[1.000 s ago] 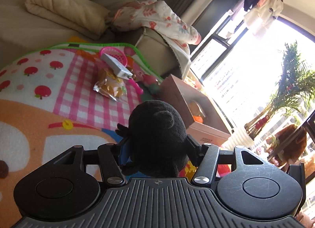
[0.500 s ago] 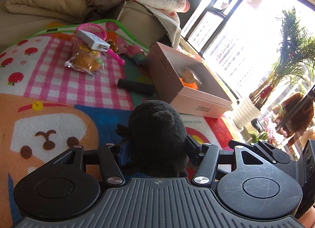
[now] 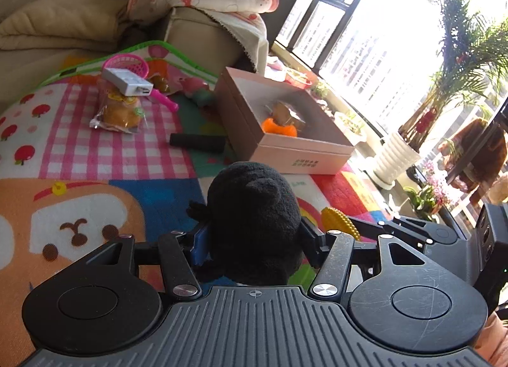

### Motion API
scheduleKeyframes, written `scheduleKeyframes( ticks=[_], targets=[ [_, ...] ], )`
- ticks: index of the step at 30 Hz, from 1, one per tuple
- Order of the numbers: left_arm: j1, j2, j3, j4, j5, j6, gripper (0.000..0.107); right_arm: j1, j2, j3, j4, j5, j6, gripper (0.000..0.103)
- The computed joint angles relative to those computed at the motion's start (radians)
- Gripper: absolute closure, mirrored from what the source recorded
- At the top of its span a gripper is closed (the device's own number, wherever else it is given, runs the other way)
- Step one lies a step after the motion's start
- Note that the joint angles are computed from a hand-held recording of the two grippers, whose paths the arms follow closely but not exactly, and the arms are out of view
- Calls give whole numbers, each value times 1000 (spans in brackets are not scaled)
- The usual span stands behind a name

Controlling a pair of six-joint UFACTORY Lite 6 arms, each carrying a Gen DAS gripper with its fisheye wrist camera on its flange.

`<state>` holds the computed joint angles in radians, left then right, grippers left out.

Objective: Organize objects

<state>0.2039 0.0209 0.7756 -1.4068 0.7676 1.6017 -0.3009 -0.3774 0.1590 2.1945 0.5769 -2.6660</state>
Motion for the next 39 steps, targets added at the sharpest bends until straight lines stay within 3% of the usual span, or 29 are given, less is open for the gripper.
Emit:
scheduleKeyframes(
  ticks=[3, 7, 9, 13, 16, 20, 26, 30, 34, 39],
  targets=[
    [-70, -48, 106, -18, 21, -71, 45, -96, -79, -28, -127, 34, 100, 72],
    [-225, 30, 361, -95, -64, -133, 45, -144, -111, -50, -151, 77, 119, 72],
    [-314, 159, 541, -155, -142, -167, 44, -158, -112, -54, -161, 90, 129, 72],
    [-404, 497, 869, -270, -175, -138, 38, -173, -91, -44, -148, 90, 121, 72],
    [-456, 675, 1000, -163, -322, -280, 45, -189, -78, -35, -143, 82, 119, 72],
    [-423, 681, 892, -305, -305, -106, 45, -216, -68, -36, -166, 93, 115, 72],
    [-318, 399, 461, -545, -245, 305, 45, -148, -35, -7, -123, 69, 120, 72],
    [-212, 257, 229, -582, -167, 407, 45, -103, -18, 57, -117, 12, 158, 72],
    [-118, 239, 137, -511, -138, 392, 45, -68, 48, 214, -180, -50, 277, 72],
    [-89, 259, 107, -488, -167, 465, 45, 3, 270, 578, -205, -177, 445, 71]
  ],
)
